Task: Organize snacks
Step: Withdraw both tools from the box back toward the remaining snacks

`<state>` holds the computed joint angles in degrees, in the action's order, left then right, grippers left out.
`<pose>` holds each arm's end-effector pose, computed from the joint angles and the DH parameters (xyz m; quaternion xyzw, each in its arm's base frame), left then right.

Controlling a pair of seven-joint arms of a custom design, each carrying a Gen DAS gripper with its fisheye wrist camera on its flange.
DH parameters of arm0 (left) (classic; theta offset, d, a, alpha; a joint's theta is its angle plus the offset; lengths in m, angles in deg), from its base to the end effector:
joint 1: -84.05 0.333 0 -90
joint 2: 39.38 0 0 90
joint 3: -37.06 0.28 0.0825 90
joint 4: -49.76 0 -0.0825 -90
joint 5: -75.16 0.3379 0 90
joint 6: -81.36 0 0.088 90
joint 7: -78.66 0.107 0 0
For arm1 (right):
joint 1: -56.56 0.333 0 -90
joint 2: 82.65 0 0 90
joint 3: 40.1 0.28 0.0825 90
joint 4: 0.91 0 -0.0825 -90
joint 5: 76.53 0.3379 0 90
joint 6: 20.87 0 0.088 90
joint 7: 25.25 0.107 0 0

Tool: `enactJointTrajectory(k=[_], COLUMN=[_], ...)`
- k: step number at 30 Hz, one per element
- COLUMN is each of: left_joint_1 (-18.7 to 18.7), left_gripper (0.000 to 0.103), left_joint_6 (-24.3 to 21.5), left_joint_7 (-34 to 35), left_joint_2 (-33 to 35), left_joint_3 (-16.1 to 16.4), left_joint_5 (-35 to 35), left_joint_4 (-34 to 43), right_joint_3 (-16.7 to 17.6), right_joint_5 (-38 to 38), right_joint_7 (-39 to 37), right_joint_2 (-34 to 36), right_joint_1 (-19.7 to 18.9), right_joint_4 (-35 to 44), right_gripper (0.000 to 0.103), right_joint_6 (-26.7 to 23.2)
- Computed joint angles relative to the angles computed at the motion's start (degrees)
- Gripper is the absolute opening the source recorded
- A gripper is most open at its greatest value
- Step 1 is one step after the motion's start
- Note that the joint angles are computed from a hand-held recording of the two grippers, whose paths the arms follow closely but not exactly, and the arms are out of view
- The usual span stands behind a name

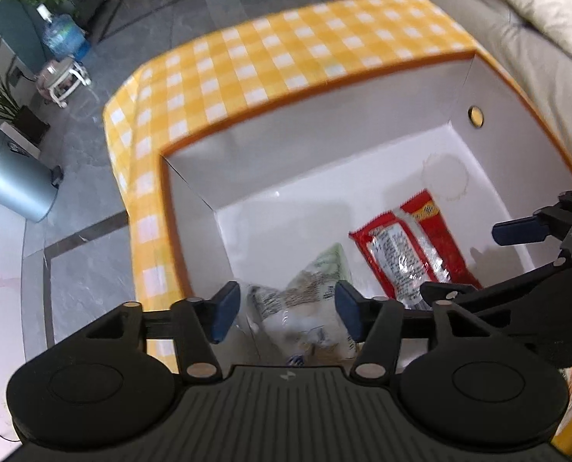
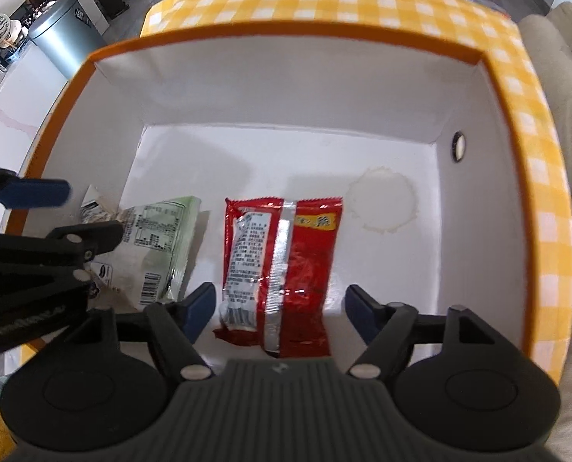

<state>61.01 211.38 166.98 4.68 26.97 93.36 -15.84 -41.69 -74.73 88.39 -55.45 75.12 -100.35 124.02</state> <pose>0.6280 -0.3519 0.3767 -0.4411 0.8752 -0.1220 0.1568 0.6105 0.1880 0.3349 -0.6498 0.7433 -0.0618 0.1463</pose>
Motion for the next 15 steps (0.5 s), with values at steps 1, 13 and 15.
enactJointTrajectory(k=[1,13,15], left_joint_1=[0.51,4.93,5.97], left_gripper=[0.071,0.077,0.077], left_joint_6=[1.65,25.35,30.0], left_joint_7=[-0.1,-6.4,-6.37], left_joint_2=[-1.31,-18.97,-21.62], left_joint_3=[-0.3,-1.89,-2.49], left_joint_5=[-0.27,0.57,0.68], left_joint_4=[-1.96,-28.38,-33.03], right_joint_3=[-0.54,-6.42,-6.71], right_joint_5=[-0.97,-22.86,-28.24], right_joint_7=[0.55,21.63,27.34], right_joint_2=[-0.92,-16.3,-19.46], right_joint_1=[0.53,5.99,6.13], right_joint_4=[-0.98,-18.61,-21.45], right_gripper=[0.078,0.089,0.089], right_joint_6=[0.69,15.7,17.06])
